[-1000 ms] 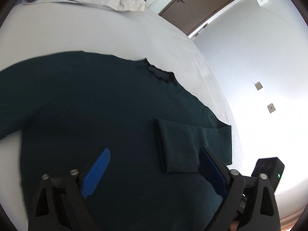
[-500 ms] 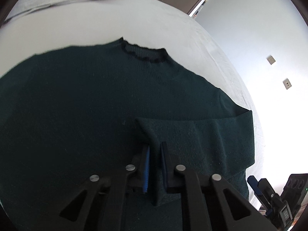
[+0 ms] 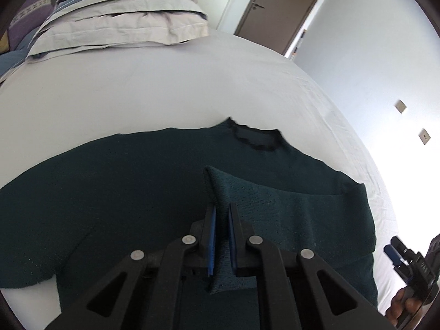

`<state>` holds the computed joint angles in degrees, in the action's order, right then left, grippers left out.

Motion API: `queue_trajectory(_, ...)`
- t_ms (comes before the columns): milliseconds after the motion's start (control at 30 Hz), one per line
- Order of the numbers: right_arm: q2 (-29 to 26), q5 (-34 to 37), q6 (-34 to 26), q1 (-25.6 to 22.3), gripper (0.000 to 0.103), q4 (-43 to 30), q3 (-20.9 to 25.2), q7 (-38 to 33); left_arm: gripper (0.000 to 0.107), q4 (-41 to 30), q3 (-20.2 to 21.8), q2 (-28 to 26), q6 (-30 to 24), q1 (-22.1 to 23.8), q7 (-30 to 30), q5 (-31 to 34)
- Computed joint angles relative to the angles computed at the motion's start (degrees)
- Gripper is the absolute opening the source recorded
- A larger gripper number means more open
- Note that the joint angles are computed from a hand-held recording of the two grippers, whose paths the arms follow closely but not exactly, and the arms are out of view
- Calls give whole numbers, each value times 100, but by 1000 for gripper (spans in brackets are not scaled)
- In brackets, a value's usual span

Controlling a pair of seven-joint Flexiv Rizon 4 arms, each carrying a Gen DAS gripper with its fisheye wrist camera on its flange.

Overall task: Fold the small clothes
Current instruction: 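Fold the held sleeve across the sweater body and open the right gripper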

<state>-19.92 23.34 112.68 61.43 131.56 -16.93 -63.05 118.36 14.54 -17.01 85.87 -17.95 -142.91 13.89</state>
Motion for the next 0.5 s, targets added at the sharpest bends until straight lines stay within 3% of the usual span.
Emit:
queue_trajectory(67,34,96,-342,178,62,-167,-432,-89,9,10,245,-43,22,-149,-254,175)
queue_trajectory(100,32,-127,-384,68,62,-187,-429,84,9,1,339,-78,41,-224,-368,264)
queue_trajectory(167,-39,-443,-672,-312,62,-430,-328,249,9,-82,546,-174,33,-402,-587,476)
queue_trajectory(300,-315,-1053,-1115,-793,62,-951,-153,444,9,-151,332,-362,-26,-269,-423,397)
queue_trajectory(400,-590,-1519,-1606,-1444,60,-1493,368,486,9,-63,304,-435,193,-230,-378,269)
queue_trajectory(500,-956,-2062,-2322,-1514,41,-1995,214,659,9,-46,421,-472,307,-323,-275,141)
